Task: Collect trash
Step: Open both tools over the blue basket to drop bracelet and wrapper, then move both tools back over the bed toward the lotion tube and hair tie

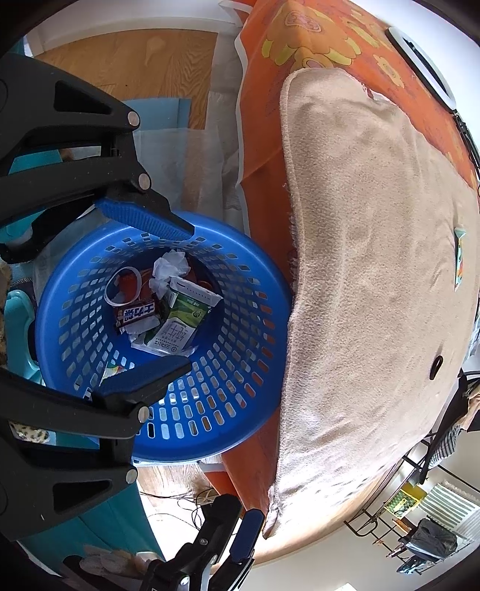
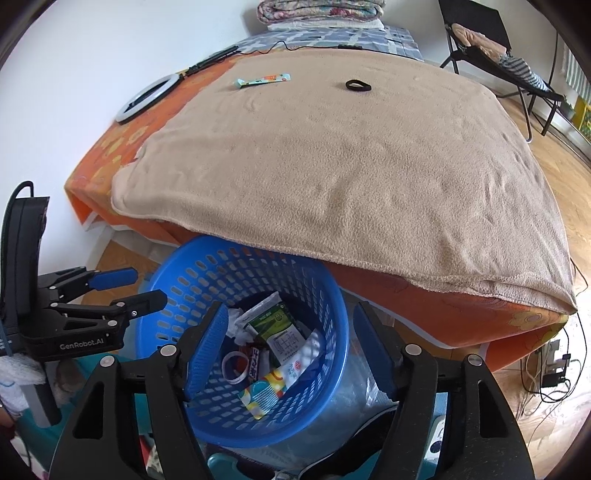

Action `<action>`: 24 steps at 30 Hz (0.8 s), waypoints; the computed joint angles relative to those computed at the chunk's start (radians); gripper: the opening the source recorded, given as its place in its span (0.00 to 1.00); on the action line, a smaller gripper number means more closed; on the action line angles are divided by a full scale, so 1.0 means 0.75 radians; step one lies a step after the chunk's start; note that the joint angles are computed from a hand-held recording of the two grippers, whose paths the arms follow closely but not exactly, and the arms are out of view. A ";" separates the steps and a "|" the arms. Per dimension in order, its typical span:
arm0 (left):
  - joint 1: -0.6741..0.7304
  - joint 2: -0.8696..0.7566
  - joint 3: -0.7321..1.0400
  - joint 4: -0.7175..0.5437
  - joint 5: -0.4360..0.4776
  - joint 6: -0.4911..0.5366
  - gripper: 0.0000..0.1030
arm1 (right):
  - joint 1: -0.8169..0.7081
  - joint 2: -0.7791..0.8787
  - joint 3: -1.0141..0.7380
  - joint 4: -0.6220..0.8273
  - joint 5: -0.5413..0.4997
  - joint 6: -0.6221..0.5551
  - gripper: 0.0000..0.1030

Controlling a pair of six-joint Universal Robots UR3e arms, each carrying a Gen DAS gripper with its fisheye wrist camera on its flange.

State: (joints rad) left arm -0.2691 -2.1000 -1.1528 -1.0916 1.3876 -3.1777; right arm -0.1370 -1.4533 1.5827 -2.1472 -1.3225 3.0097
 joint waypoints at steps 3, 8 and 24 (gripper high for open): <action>0.000 -0.003 0.012 -0.005 -0.006 -0.003 0.65 | 0.003 0.010 -0.024 0.000 -0.013 0.005 0.68; 0.002 -0.013 0.041 -0.019 -0.013 -0.004 0.65 | 0.006 0.031 -0.072 0.005 -0.029 0.008 0.68; 0.021 -0.083 0.259 -0.115 -0.025 0.024 0.65 | 0.026 0.113 -0.260 0.040 -0.072 0.004 0.68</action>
